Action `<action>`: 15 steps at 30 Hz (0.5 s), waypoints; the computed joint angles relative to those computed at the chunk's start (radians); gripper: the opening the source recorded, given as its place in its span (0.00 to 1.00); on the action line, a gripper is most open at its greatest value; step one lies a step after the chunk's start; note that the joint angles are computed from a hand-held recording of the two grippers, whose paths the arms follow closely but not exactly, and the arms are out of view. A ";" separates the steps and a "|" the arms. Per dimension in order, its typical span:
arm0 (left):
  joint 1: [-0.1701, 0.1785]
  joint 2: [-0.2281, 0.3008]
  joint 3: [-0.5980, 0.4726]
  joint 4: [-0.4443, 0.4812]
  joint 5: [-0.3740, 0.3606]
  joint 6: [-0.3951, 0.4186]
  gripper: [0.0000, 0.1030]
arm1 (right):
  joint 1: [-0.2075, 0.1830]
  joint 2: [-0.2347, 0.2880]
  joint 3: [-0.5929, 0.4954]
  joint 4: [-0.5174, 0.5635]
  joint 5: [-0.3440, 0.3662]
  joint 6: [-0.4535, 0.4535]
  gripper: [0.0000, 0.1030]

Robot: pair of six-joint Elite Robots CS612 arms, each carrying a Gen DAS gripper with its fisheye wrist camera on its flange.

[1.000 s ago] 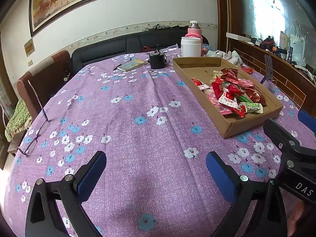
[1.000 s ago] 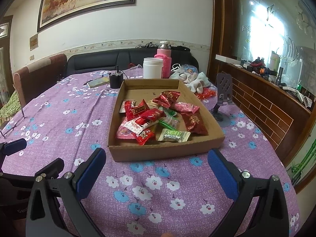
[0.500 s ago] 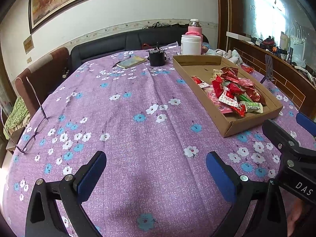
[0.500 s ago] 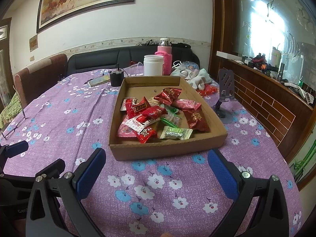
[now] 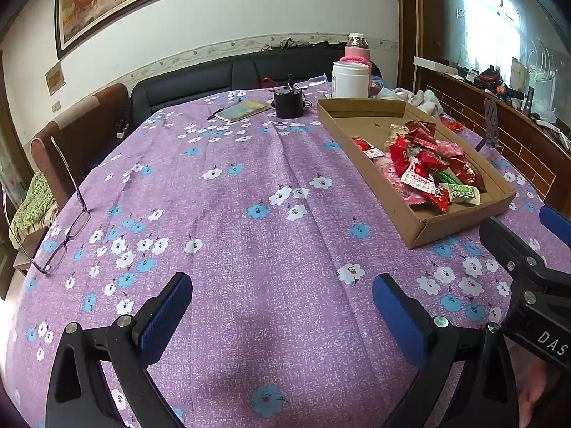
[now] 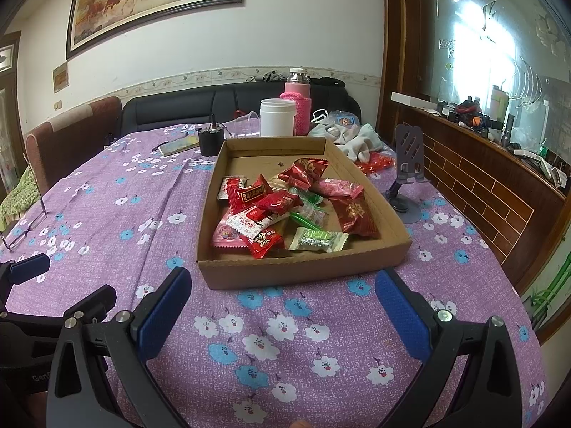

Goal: Organize snacks

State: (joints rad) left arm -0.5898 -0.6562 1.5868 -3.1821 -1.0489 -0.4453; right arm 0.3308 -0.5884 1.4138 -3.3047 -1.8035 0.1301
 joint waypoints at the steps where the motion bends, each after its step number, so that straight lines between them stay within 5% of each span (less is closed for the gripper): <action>1: 0.000 0.000 0.001 0.000 0.001 -0.001 0.99 | 0.000 0.000 0.000 0.000 0.000 0.000 0.99; 15: -0.001 -0.001 0.001 0.007 0.012 -0.005 0.99 | -0.001 0.001 -0.003 0.007 0.004 0.000 0.99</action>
